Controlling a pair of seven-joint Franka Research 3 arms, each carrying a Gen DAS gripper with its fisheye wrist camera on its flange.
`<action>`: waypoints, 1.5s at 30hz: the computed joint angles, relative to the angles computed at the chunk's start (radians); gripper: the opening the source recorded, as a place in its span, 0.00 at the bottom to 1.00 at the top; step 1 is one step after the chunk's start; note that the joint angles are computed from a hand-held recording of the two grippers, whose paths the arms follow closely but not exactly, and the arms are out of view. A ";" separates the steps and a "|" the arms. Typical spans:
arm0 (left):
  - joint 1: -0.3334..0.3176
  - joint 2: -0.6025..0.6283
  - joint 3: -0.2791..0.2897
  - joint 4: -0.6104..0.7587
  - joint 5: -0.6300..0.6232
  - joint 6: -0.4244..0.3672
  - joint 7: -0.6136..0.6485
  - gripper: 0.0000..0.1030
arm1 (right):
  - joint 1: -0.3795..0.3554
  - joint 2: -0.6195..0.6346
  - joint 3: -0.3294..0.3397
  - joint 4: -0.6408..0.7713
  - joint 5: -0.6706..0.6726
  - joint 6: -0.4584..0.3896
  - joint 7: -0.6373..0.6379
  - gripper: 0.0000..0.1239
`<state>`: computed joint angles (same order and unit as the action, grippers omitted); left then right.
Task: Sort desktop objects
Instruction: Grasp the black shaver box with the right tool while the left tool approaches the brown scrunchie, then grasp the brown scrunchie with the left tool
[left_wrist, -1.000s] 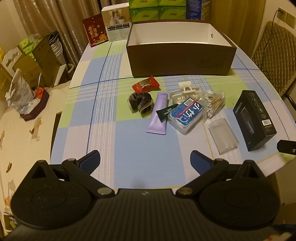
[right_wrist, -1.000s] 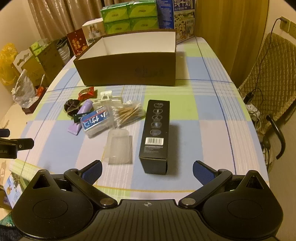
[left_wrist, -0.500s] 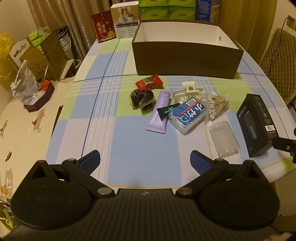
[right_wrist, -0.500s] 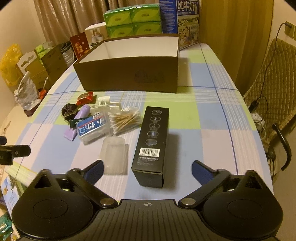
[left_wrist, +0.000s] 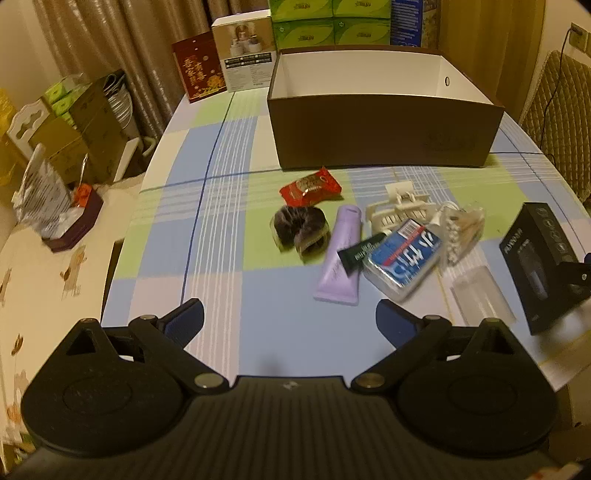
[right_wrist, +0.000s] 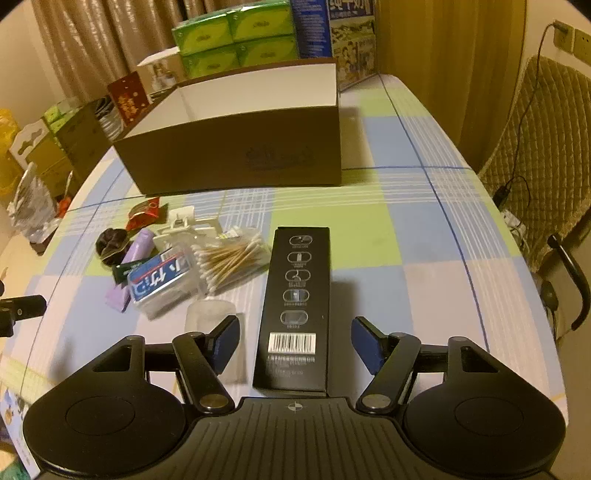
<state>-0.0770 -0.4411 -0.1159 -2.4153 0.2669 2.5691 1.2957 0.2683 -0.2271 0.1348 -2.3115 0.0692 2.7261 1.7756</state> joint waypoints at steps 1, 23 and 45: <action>-0.002 0.013 0.009 0.007 -0.003 0.011 0.015 0.95 | -0.008 0.010 0.008 0.009 -0.017 -0.004 0.021 0.52; 0.019 0.318 0.077 0.217 -0.317 0.081 0.556 0.77 | -0.014 0.141 0.001 0.139 -0.465 -0.117 0.466 0.33; 0.134 0.575 -0.027 0.455 -0.592 -0.038 0.976 0.36 | 0.002 0.166 -0.018 0.171 -0.494 -0.162 0.556 0.33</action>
<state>0.0570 0.1344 -0.1430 -1.9607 -0.3256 2.5308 2.2719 0.2698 -0.0613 0.1170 -2.1403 -0.4247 2.5641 2.3321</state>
